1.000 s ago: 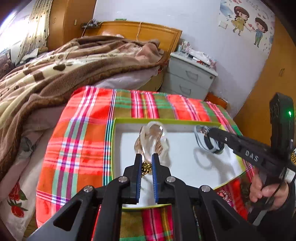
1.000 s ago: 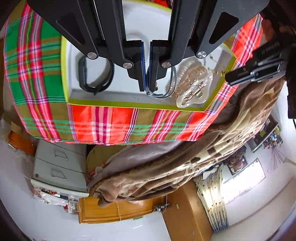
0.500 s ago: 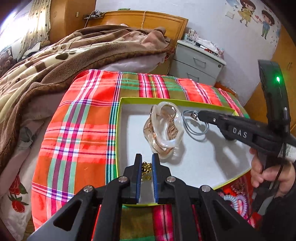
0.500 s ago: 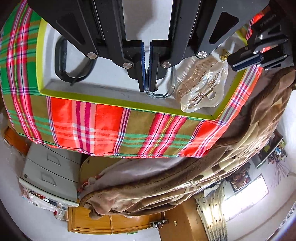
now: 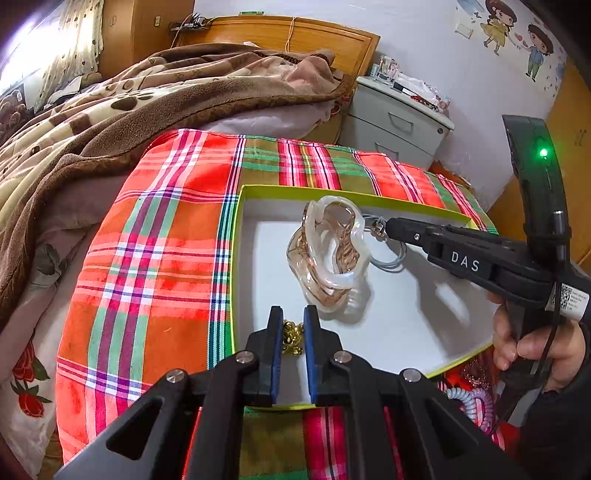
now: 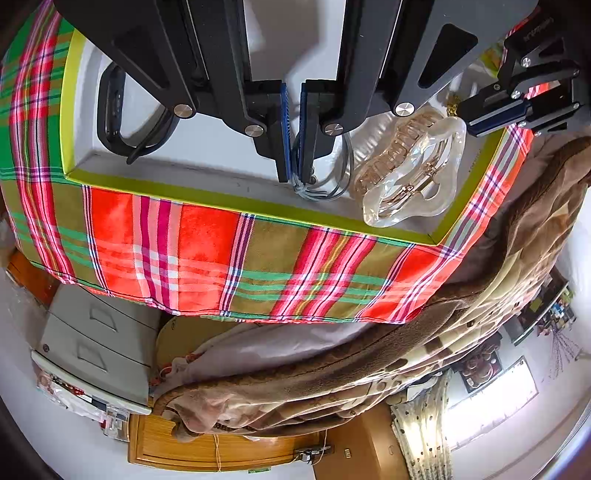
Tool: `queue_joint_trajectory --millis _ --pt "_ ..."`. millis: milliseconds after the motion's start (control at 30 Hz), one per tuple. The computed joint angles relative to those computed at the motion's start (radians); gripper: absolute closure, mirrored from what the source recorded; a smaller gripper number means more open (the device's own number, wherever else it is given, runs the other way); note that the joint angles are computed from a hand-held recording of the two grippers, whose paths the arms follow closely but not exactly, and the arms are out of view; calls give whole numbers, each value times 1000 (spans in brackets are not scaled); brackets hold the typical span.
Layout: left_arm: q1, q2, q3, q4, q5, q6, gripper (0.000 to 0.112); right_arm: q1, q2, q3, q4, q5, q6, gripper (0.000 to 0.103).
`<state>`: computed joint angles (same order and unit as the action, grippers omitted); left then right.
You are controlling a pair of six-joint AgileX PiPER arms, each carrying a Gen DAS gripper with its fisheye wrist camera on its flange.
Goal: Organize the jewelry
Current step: 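Lower the gold chain into the box with the left tool while the right tool drops the silver ring there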
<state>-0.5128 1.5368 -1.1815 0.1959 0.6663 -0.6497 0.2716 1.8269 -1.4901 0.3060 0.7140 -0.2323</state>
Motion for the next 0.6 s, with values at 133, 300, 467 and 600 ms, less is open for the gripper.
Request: queue_joint_trajectory --millis 133,300,467,600 --pt "1 -4 1 0 -4 -4 89 -3 1 -1 5 3 -3 94" --pt "0 -6 -2 -1 0 -6 87 -3 -10 8 15 -1 -13 88" --pt "-11 -24 4 10 2 -25 81 2 -36 33 11 -16 -10 75" --pt "-30 -49 10 41 15 -58 75 0 -79 71 18 -32 -21 67"
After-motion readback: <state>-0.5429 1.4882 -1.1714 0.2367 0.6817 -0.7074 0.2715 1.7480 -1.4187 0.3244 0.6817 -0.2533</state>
